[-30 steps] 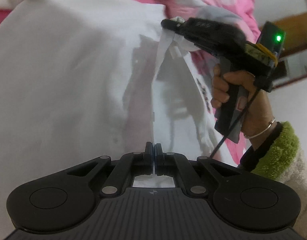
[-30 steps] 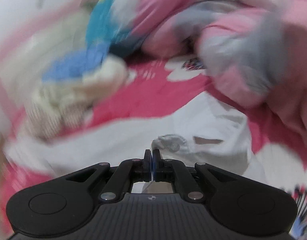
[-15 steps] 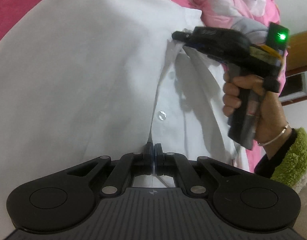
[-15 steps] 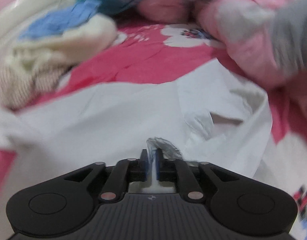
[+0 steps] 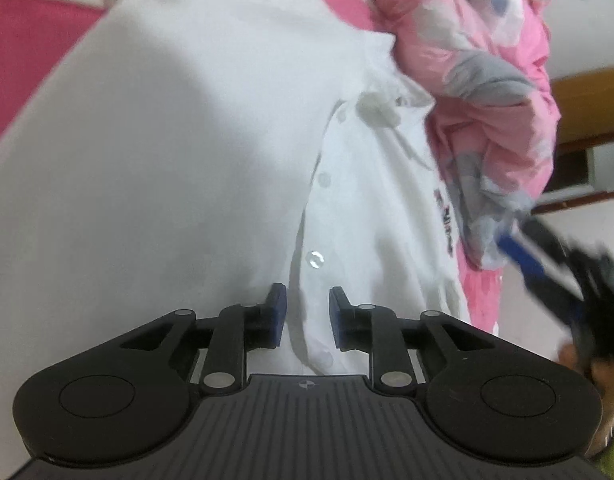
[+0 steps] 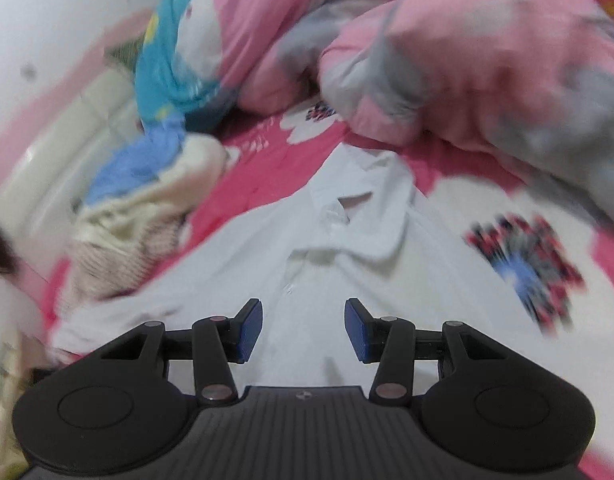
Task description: Fold clothes
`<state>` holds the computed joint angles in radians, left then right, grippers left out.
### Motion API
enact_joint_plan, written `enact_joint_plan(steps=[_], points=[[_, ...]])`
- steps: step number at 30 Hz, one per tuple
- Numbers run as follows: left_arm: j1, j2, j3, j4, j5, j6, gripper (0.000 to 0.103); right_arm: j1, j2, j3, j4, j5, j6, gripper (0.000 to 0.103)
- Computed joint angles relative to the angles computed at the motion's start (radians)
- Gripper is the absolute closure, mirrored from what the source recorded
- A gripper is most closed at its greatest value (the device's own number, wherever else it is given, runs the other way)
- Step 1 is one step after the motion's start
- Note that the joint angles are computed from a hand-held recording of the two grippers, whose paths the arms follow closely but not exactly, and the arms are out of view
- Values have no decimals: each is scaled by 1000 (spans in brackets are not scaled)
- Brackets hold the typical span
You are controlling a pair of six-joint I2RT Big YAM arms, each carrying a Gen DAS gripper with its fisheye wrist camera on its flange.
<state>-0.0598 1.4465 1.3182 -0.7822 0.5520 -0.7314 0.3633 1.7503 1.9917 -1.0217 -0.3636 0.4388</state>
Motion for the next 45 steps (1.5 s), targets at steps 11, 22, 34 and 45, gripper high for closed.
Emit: enact_joint_plan(steps=[11, 22, 34, 45], points=[[-65, -104, 17, -539, 64, 532, 76, 38, -472, -469, -110, -108, 316, 57], [-149, -163, -40, -588, -55, 622, 78, 153, -489, -523, -171, 225, 202, 72], [-135, -243, -59, -545, -52, 543, 103, 206, -411, -465, -129, 296, 59, 75], [-133, -290, -118, -558, -73, 467, 103, 216, -376, -442, -152, 296, 31, 75]])
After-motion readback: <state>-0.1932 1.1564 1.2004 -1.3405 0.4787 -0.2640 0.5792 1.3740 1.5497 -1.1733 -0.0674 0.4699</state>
